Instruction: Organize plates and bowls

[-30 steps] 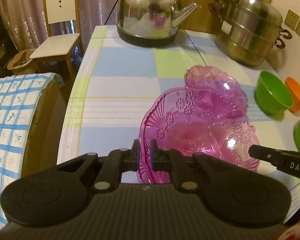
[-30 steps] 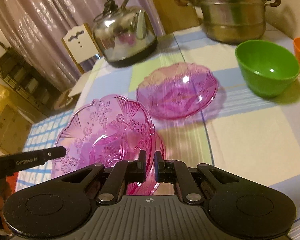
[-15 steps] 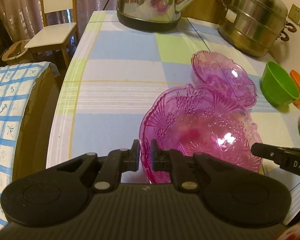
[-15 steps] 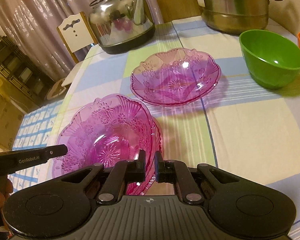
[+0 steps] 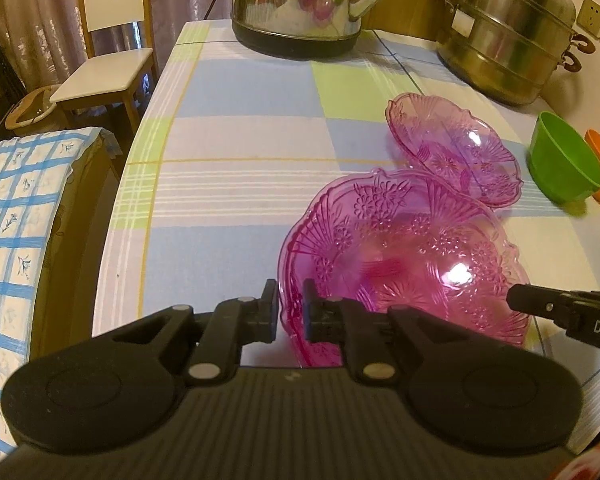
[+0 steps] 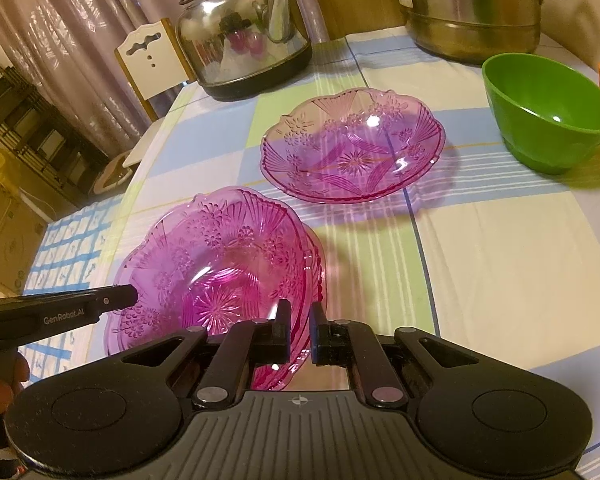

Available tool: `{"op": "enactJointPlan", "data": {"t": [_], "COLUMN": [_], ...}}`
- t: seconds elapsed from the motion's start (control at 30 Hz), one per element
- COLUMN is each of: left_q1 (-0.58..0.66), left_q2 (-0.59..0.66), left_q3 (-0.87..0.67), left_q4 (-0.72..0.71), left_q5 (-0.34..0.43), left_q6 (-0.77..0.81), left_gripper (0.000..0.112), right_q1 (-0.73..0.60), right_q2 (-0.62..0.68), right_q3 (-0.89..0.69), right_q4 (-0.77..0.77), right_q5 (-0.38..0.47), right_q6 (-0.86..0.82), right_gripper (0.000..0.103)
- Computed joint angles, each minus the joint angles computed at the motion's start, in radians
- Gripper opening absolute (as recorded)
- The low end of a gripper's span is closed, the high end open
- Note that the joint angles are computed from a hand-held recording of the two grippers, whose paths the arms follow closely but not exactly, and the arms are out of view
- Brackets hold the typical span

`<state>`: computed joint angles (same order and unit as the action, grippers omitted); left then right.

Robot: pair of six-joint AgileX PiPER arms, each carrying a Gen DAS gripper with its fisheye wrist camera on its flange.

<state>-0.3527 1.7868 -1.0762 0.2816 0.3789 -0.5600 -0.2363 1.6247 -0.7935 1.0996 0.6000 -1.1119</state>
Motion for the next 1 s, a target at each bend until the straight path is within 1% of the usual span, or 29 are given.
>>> {"op": "enactJointPlan", "data": {"t": [0.37,0.57,0.6,0.63,0.7,0.73,0.77,0.83,1.0], "left_q1": [-0.018,-0.023,-0.022,-0.021,-0.018,-0.016,-0.012,-0.014,-0.019], "left_q2": [0.009,0.01,0.009,0.007,0.004,0.003,0.0,-0.003,-0.022], "left_q3": [0.002,0.006,0.006,0.009,0.013,0.014,0.016,0.013,-0.001], "left_q4": [0.07,0.125,0.133,0.144,0.159,0.155,0.148,0.159,0.175], "left_q5": [-0.001,0.007,0.008,0.006,0.007,0.005,0.003,0.009,0.024], "left_q6": [-0.058,-0.118,-0.13,-0.144,-0.164,-0.163,-0.157,-0.165,-0.175], "left_gripper": [0.012,0.02,0.024,0.028,0.028,0.029,0.029,0.029,0.03], "right_q1": [0.0,0.0,0.001,0.0,-0.006,-0.01,-0.013,-0.019,-0.038], "right_q2": [0.01,0.011,0.013,0.016,0.015,0.013,0.009,0.0,-0.021], "right_q3": [-0.005,0.0,-0.002,-0.004,-0.001,0.004,0.008,0.017,0.013], "right_q4": [0.011,0.016,0.008,0.005,0.016,0.03,0.041,0.066,0.058], "right_q5": [-0.006,-0.027,-0.03,-0.033,-0.034,-0.033,-0.034,-0.03,-0.012], "right_q6": [-0.017,-0.027,-0.016,-0.011,-0.024,-0.041,-0.052,-0.086,-0.078], "right_gripper": [0.008,0.009,0.009,0.012,0.028,0.048,0.06,0.06,0.06]}}
